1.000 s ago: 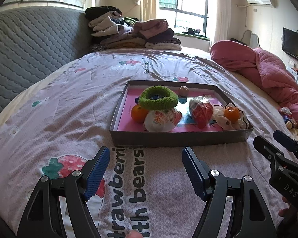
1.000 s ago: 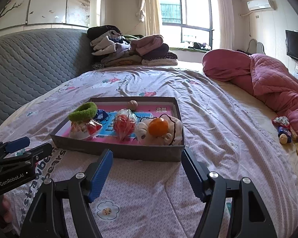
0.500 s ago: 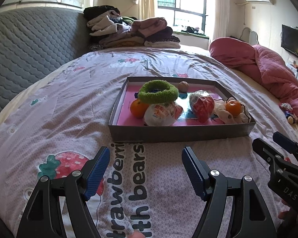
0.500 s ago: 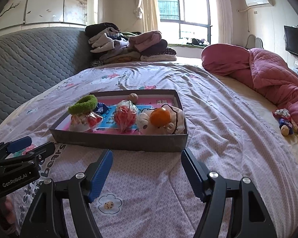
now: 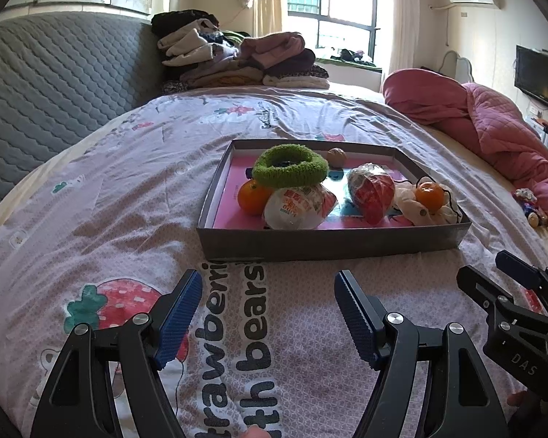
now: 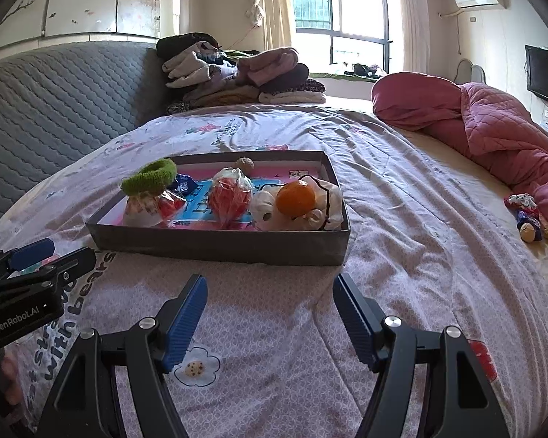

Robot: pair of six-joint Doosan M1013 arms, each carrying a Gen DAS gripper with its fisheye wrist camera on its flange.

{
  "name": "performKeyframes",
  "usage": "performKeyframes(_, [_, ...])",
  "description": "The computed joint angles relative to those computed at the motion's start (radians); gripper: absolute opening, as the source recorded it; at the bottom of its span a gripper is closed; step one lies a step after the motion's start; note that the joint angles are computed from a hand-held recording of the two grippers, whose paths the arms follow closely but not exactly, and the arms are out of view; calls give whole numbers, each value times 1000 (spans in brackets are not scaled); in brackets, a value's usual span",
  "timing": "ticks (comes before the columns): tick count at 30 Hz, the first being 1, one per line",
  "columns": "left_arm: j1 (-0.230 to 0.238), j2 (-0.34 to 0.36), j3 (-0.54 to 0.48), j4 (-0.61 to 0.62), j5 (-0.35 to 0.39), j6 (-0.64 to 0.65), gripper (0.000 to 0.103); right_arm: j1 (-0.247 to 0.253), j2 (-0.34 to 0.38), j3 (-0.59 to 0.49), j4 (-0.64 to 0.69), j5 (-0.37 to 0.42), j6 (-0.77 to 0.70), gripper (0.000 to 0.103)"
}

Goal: Organize objects

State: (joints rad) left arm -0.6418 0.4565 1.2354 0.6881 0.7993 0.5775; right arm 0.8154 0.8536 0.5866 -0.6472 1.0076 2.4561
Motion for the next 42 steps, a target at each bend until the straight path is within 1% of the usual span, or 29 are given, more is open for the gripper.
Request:
performKeyframes(10, [-1,2,2,2,-1,13,76,0,-7,17,6,-12,-1,71])
performKeyframes(19, [0,0,7,0,-11,9,76,1,-1,9,7,-9,-16,71])
performKeyframes(25, [0,1,5,-4,-5,14,76,0,7,-2,21,3,-34,71])
performKeyframes(42, [4,2,5,-15,-3,13,76,-1,10,-5,30,1,-42,71])
